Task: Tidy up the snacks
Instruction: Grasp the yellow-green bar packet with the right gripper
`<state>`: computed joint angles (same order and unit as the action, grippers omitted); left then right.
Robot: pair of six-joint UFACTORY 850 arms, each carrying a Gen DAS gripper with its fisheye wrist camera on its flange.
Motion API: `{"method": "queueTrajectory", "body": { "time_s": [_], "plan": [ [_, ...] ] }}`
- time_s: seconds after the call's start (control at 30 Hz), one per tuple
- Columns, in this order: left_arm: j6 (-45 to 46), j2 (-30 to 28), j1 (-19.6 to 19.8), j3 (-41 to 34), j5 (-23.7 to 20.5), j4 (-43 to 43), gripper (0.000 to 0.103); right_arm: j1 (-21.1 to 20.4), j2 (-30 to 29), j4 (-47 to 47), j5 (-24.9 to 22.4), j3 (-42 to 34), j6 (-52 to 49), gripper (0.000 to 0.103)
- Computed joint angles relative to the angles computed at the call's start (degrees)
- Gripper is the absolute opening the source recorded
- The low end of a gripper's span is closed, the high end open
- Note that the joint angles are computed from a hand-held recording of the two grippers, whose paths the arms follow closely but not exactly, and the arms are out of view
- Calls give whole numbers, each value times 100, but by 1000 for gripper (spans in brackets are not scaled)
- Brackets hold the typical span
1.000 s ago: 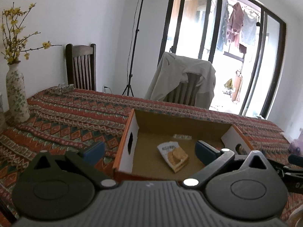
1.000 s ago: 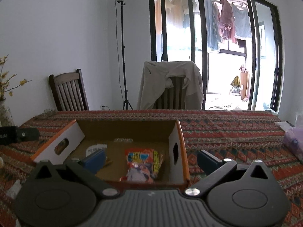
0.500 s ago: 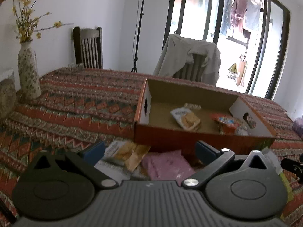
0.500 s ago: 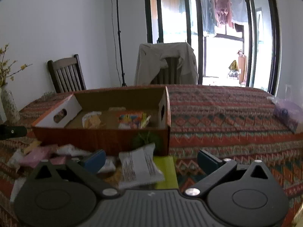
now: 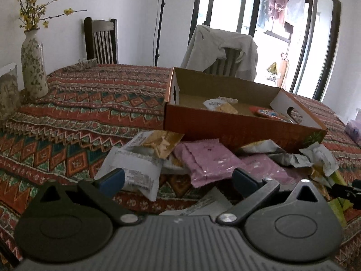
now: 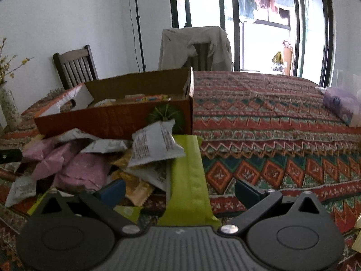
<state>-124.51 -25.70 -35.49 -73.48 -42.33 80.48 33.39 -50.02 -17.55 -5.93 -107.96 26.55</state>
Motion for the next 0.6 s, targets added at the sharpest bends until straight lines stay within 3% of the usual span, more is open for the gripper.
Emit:
{"method": "queueTrajectory", "body": {
  "time_s": [0.17, 0.27, 0.37, 0.5, 0.6],
  "plan": [
    [-54, 2, 19, 10, 19, 40, 103, -8, -118, -864, -145, -202, 868, 103],
    [-70, 0, 39, 25, 62, 17, 103, -56, -288, -435, -364, -462, 589, 102],
    [-67, 5, 47, 34, 52, -1, 103, -100, -409, -87, -445, -654, 350, 95],
    [-54, 9, 47, 30, 41, -19, 103, -143, -609, 767, -547, -983, -485, 75],
    [-53, 11, 49, 31, 36, -28, 103, -158, -757, 1262, -637, -1222, -996, 69]
  ]
}}
